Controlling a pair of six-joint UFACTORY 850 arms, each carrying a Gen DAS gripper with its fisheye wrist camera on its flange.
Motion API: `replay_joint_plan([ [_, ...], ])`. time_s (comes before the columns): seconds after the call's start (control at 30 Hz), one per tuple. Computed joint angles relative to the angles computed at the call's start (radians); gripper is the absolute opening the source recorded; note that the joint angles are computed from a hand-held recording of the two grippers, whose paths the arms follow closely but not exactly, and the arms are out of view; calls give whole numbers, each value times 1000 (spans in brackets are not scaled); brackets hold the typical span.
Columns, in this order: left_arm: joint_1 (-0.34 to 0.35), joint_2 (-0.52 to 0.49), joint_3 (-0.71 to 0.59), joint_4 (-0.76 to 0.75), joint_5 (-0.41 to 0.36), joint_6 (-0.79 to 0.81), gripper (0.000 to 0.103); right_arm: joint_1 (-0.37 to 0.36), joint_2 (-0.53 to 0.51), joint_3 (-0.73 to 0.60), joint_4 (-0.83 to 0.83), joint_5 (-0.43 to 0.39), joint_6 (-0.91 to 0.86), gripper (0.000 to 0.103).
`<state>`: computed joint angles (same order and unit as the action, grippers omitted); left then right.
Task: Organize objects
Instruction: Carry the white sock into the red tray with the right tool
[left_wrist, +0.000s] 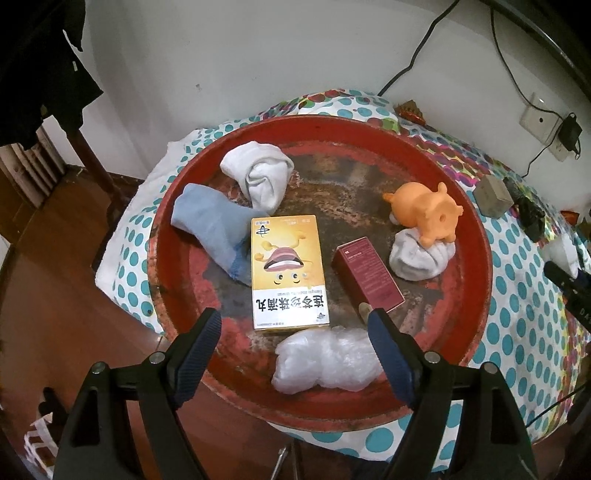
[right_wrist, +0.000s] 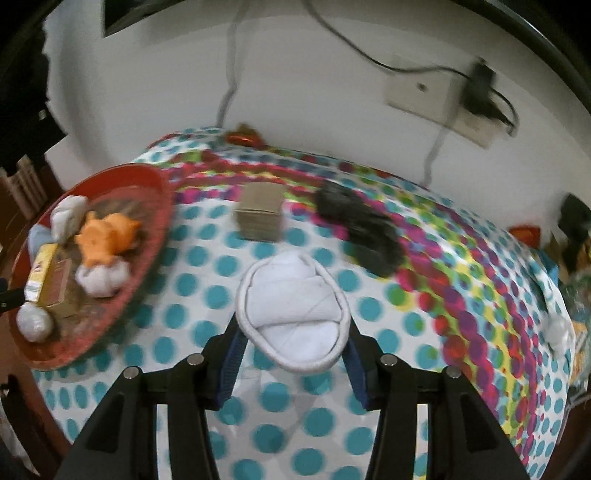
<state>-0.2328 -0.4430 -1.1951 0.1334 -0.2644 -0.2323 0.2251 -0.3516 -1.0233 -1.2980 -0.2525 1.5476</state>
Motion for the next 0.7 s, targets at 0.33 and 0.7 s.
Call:
replay_joint_plan([
  [0.33,17,-4,-3,36,-14,-40,81,98,-59,-120,214,15,-245,50],
  [0.7,38,-1,-2,47,-14,-60,82,174,-157,-250,445,11,-515,50],
])
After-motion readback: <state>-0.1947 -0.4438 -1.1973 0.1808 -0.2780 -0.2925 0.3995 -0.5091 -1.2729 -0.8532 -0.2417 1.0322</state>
